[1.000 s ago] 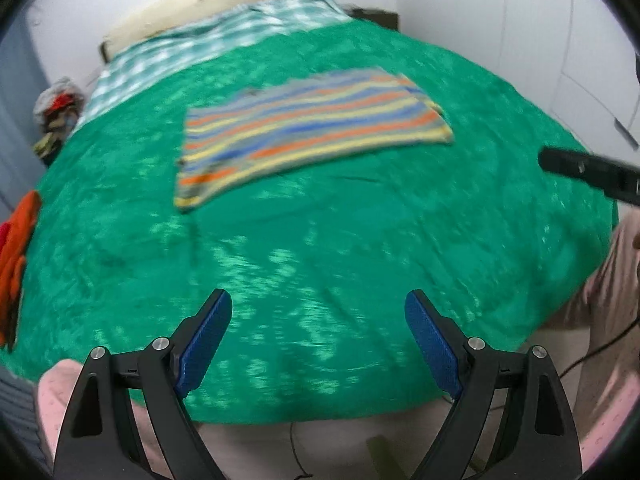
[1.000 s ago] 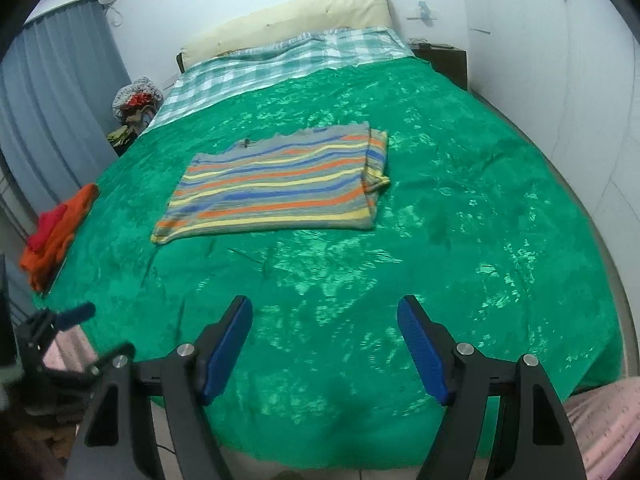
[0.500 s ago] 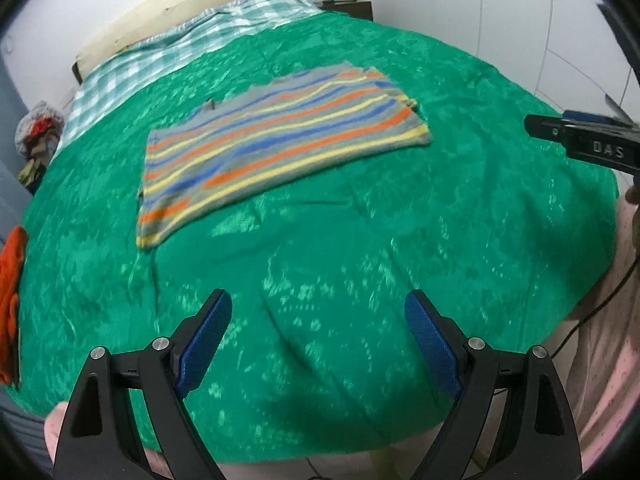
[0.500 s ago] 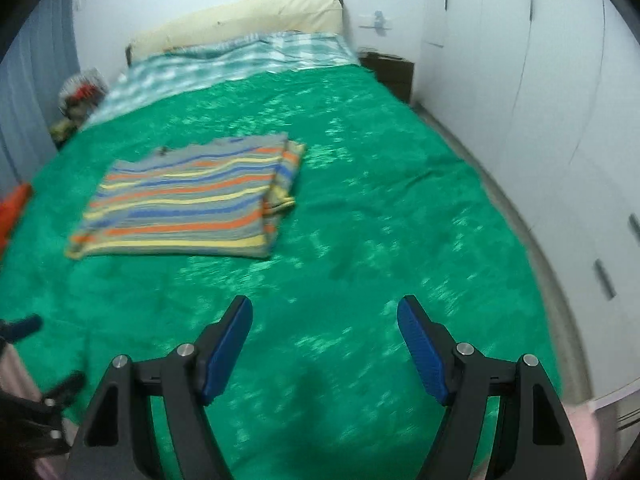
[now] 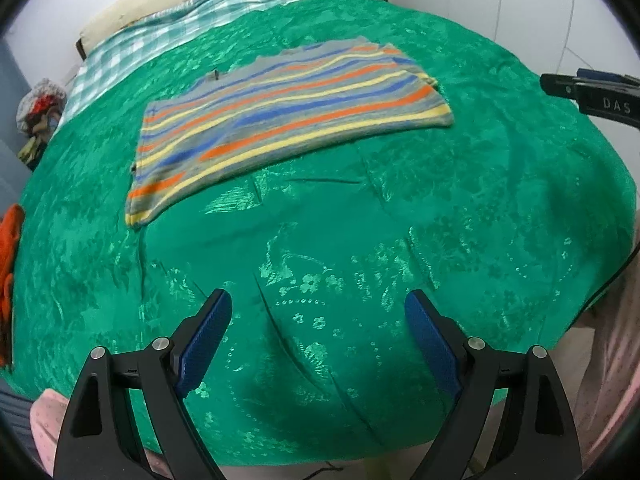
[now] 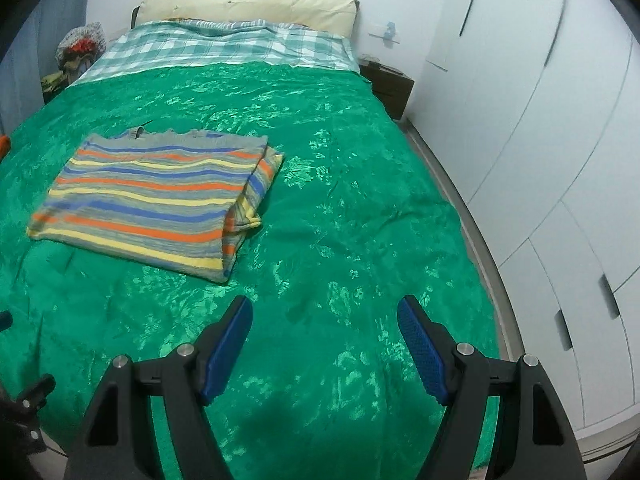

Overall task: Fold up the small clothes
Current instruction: 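Open both grippers and pull back from the folded sweater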

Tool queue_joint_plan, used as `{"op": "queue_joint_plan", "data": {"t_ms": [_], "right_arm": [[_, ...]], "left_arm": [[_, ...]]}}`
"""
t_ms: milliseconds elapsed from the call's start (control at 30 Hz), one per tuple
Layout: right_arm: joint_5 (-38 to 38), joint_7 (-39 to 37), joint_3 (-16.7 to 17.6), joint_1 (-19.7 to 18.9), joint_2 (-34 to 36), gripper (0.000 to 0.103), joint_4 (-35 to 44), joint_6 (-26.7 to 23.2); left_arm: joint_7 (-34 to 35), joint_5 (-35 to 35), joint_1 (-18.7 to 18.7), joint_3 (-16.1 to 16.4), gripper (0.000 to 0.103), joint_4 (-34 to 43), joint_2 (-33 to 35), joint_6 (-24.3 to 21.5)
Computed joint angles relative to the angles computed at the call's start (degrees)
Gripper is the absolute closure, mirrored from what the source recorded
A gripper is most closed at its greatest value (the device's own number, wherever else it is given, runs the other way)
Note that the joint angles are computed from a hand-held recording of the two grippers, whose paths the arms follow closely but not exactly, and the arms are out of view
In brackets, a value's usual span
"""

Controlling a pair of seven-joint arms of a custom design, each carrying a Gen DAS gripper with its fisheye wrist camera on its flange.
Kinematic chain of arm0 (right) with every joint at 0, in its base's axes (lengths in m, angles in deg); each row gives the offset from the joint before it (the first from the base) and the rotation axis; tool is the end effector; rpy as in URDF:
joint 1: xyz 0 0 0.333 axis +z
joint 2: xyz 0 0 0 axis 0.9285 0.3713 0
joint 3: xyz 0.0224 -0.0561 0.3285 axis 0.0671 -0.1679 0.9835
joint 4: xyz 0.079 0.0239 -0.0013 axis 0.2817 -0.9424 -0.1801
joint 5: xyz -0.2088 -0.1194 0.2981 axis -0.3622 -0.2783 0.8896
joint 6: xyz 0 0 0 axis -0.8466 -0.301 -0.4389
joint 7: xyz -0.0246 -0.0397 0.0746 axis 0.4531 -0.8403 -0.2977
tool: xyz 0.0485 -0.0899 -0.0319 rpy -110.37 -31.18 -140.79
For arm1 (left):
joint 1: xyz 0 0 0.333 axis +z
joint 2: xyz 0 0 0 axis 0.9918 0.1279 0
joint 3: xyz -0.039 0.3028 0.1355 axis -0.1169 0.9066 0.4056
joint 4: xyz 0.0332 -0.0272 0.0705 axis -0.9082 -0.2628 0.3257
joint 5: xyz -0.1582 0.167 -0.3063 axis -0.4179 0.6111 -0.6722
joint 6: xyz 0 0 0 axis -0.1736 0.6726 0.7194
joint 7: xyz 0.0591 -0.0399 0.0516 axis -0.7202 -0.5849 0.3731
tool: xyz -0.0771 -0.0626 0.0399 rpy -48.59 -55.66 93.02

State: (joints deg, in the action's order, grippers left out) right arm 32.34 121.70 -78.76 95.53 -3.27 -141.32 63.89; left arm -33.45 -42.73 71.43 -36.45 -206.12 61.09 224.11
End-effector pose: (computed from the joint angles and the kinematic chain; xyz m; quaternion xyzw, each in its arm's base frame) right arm 0.5015 0.3340 0.4534 -0.7052 0.6172 -0.3017 0.1752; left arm 0.4473 -0.2452 0.4203 -0.6229 0.7364 -0.1418 0.2226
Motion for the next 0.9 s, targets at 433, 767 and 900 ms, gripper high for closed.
{"op": "queue_joint_plan", "data": {"t_ms": [433, 767, 900], "right_arm": [[-0.1, -3.7, -0.8, -0.2, 2.2, 0.029, 2.8, 0.2], [20.2, -22.7, 1.0, -7.4, 8.0, 0.029, 6.1, 15.4], [45.7, -46.7, 11.9, -19.4, 16.8, 0.029, 15.0, 18.9]], "left_arm": [[0.1, 0.0, -0.8, 0.5, 0.013, 1.2, 2.0, -0.1], [1.4, 3.9, -3.6, 3.4, 0.013, 13.5, 12.4, 1.8], [6.7, 2.5, -6.4, 5.5, 0.021, 23.8, 21.6, 1.4]]}}
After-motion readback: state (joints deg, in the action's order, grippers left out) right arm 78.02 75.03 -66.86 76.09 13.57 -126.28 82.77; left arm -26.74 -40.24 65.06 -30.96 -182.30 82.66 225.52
